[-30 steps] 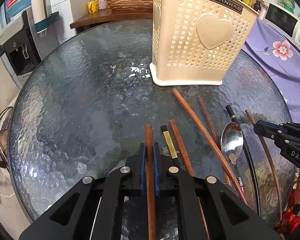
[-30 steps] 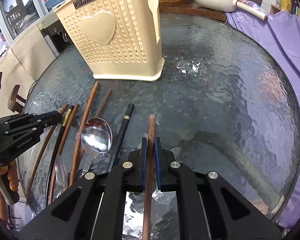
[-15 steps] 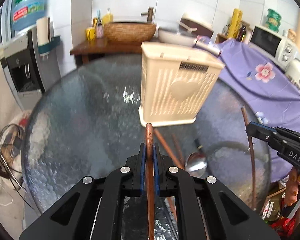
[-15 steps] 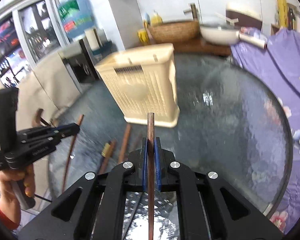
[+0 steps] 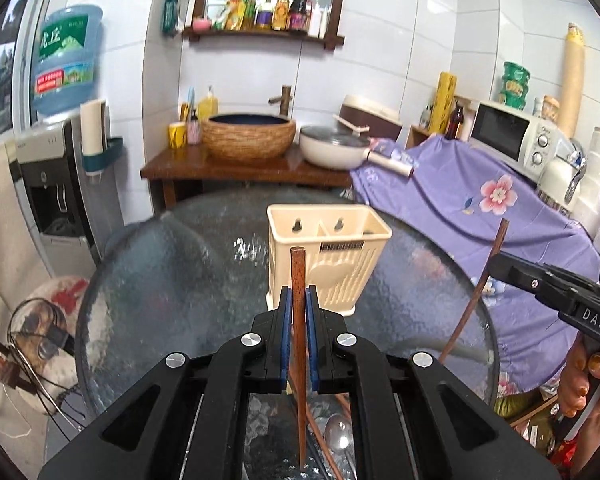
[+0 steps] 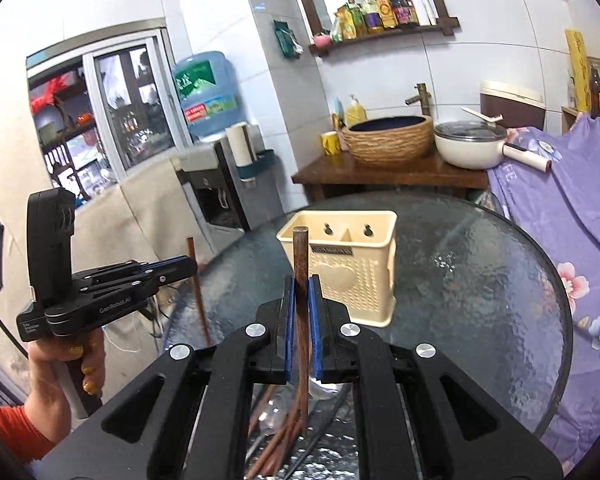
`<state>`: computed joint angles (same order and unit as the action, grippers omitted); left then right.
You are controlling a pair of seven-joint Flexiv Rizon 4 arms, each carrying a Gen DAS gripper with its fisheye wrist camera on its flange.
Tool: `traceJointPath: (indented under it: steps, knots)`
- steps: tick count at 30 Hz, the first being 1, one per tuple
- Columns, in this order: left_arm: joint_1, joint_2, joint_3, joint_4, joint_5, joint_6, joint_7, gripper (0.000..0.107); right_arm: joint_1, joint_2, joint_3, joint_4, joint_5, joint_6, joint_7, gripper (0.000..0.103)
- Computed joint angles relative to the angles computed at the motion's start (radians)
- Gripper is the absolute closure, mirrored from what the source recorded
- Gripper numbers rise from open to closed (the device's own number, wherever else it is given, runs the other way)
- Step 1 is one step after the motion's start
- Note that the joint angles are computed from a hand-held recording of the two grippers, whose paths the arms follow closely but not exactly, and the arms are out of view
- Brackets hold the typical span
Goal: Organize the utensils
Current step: 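Carry both brown chopsticks into the cream basket and open both tools to release them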
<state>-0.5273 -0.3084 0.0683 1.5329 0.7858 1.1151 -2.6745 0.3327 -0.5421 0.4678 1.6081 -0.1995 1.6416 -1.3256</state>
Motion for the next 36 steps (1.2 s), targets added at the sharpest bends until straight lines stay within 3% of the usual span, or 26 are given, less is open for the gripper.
traceJointPath:
  steps: [16,22,24,29,32,36]
  knots:
    - [0.000,0.015,-0.004,-0.082,0.080,-0.034,-0.034,0.100,0.102,0.004,-0.115,-0.089,-0.054,0.000,0.026,0.095]
    - [0.026,-0.004,-0.015,-0.146,0.022,-0.022,0.036,0.100,0.107,-0.014,-0.112,-0.173,-0.055,-0.052,0.015,0.095]
    - [0.025,-0.017,-0.010,-0.183,0.008,-0.036,0.060,0.100,0.114,-0.022,-0.117,-0.215,-0.049,-0.075,0.012,0.095]
    - [0.017,-0.056,0.014,-0.290,-0.004,-0.057,0.097,0.100,0.174,-0.044,-0.216,-0.346,-0.056,-0.126,0.048,0.095]
    - [0.012,-0.091,0.031,-0.363,-0.012,-0.073,0.110,0.100,0.215,-0.086,-0.296,-0.469,-0.071,-0.162,0.101,0.095]
    - [0.000,-0.155,0.067,-0.475,-0.020,-0.096,0.115,0.100,0.228,-0.164,-0.318,-0.639,-0.070,-0.234,0.133,0.095]
